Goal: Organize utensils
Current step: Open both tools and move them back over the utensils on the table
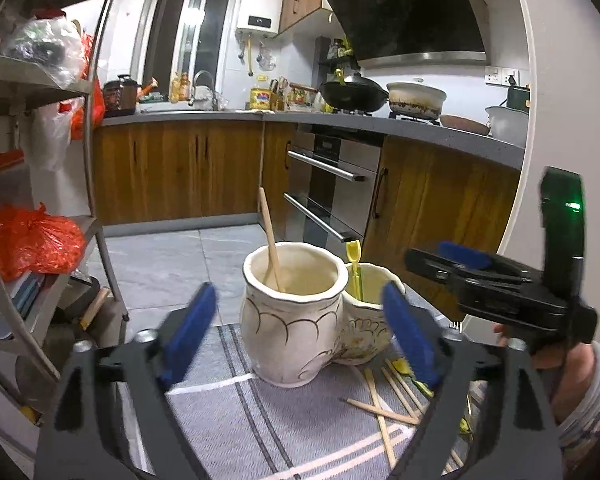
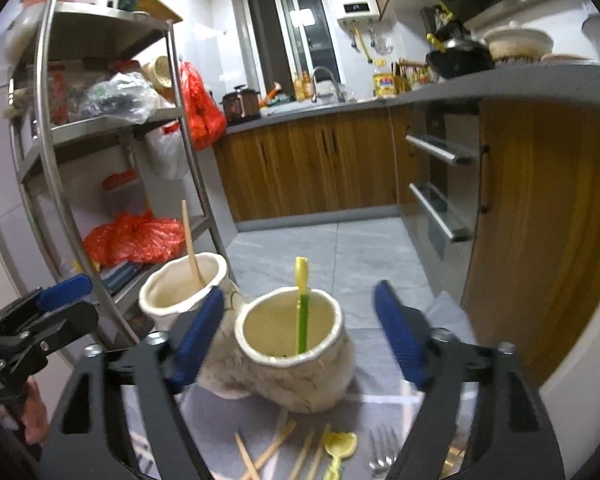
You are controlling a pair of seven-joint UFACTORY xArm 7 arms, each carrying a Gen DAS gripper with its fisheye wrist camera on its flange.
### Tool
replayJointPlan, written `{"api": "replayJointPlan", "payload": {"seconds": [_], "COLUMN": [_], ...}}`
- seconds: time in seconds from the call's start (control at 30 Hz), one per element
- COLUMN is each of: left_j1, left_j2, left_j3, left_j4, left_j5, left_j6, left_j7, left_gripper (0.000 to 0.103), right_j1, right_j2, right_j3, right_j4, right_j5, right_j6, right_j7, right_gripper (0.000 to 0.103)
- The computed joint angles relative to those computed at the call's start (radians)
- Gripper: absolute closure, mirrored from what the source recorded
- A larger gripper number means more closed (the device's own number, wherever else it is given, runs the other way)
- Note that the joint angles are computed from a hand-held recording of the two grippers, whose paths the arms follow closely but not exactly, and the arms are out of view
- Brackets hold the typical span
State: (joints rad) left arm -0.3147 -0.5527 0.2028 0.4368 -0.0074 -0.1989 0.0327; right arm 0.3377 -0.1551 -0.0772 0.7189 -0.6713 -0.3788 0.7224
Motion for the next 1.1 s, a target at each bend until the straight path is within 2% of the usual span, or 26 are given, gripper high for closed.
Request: {"api": "replayJointPlan", "payload": {"seconds": [0.03,0.1,0.13,0.27,0.3,0.37,0.47,0.53,0.57,0.63,0.67,0.8,0.87,0.9,0.93,1.0,1.1], "left_j1": [0.029,0.095,0.108,0.177,0.181,0.183,0.185,0.193,0.207,0.233,0.244,0.229,0.246,0.263,0.281,0.301,0.323], "left_j2": [-0.007,-0.027,-0.034,-0.067,-0.075,-0.082,-0.089,-0.091,-0.091,-0.095,-0.097,-0.08,-0.066,-0.063,-0.06,-0.051,-0.041], "left_j3": [-0.03,-0.1,-0.111,-0.19,-0.194,-0.205,-0.218,-0.237,-0.259,-0.301,-0.323,-0.342,-0.373,-0.396,-0.418,-0.446,-0.481], "left_j4": [-0.009,-0.035,-0.04,-0.077,-0.089,-0.103,-0.123,-0.137,-0.143,-0.158,-0.169,-0.181,-0.177,-0.177,-0.175,-0.166,-0.157], "left_j5": [-0.005,-0.014,-0.013,-0.016,-0.015,-0.015,-0.016,-0.015,-0.013,-0.006,-0.002,0.014,0.022,0.027,0.034,0.049,0.076], "left_j6": [-0.007,-0.027,-0.026,-0.018,-0.016,-0.001,0.03,0.05,0.063,0.08,0.085,0.123,0.144,0.147,0.151,0.166,0.189], "left_j7": [-0.007,-0.025,-0.029,-0.057,-0.061,-0.075,-0.095,-0.107,-0.115,-0.13,-0.139,-0.162,-0.184,-0.199,-0.214,-0.238,-0.271], "left_gripper": [0.005,0.006,0.006,0.006,0.006,0.006,0.006,0.006,0.006,0.006,0.005,0.006,0.006,0.006,0.006,0.006,0.006], "right_j1": [-0.034,-0.055,-0.076,-0.237,-0.236,-0.177,-0.131,-0.056,-0.004,0.041,0.09,0.254,0.311,0.366,0.395,0.384,0.338], "right_j2": [-0.027,-0.072,-0.1,-0.203,-0.215,-0.226,-0.216,-0.201,-0.191,-0.195,-0.188,-0.184,-0.18,-0.184,-0.189,-0.193,-0.196], "right_j3": [0.037,0.056,0.079,0.255,0.25,0.173,0.119,0.032,-0.035,-0.088,-0.157,-0.364,-0.427,-0.488,-0.519,-0.499,-0.434], "right_j4": [-0.032,-0.079,-0.105,-0.194,-0.212,-0.259,-0.285,-0.294,-0.297,-0.313,-0.31,-0.305,-0.302,-0.295,-0.298,-0.305,-0.31], "right_j5": [0.052,0.103,0.145,0.344,0.36,0.365,0.382,0.356,0.331,0.331,0.292,0.19,0.169,0.134,0.132,0.161,0.21], "right_j6": [-0.005,-0.009,-0.002,0.071,0.071,0.045,0.044,0.041,0.033,0.029,0.027,0.043,0.053,0.07,0.074,0.08,0.103], "right_j7": [-0.056,-0.117,-0.158,-0.295,-0.3,-0.297,-0.321,-0.334,-0.33,-0.334,-0.306,-0.234,-0.218,-0.199,-0.205,-0.233,-0.282], "right_gripper": [0.012,0.007,0.006,0.005,0.005,0.005,0.005,0.005,0.005,0.005,0.005,0.005,0.005,0.005,0.005,0.005,0.005]}}
